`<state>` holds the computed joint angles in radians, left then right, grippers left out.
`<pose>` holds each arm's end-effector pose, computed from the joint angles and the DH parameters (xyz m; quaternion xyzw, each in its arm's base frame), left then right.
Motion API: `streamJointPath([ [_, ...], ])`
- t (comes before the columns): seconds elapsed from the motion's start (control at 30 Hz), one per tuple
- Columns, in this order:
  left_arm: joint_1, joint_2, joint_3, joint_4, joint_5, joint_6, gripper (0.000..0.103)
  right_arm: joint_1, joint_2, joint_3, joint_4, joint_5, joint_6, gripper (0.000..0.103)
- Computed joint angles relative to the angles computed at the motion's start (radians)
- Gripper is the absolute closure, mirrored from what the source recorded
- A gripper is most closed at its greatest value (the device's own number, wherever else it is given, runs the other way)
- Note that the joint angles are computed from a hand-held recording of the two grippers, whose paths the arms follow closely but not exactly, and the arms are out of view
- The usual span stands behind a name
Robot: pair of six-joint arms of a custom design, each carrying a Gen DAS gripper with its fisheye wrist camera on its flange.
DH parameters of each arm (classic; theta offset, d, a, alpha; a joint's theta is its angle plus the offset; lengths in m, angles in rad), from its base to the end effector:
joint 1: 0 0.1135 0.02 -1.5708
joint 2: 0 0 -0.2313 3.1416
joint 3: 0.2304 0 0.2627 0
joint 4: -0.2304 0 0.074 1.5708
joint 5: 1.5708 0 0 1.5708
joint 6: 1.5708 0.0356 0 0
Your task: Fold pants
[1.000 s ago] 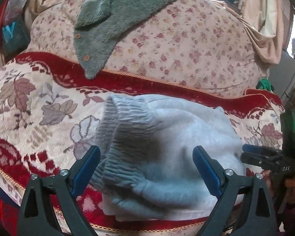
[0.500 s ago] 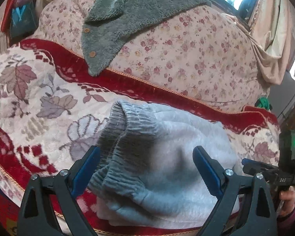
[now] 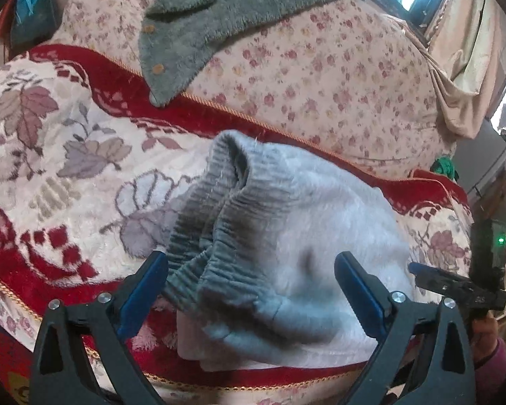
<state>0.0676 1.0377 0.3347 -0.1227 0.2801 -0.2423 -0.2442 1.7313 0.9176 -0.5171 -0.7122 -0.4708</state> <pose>0.2099 0.0043 0.1136 -0.0921 0.9191 -0.1610 0.3477 0.2969 -0.0500 0.0991 -0.1467 0.9198 0.2850 0.2262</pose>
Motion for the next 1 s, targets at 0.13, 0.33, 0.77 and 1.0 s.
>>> streamJointPath([
  [0.13,0.053,0.135,0.029,0.081,0.073,0.002,0.003,-0.006,0.087,0.035,0.001,-0.037,0.026,0.0],
  [0.33,0.081,0.424,0.132,0.173,0.115,0.025,0.002,0.002,0.246,0.149,-0.01,-0.126,0.082,0.0],
  [0.77,0.14,0.689,0.198,0.324,0.328,-0.06,0.0,0.026,0.509,0.367,-0.152,-0.279,0.032,0.0],
  [1.0,0.124,0.693,0.223,0.282,0.339,-0.033,0.0,0.059,0.495,0.342,-0.097,-0.303,0.053,0.0],
])
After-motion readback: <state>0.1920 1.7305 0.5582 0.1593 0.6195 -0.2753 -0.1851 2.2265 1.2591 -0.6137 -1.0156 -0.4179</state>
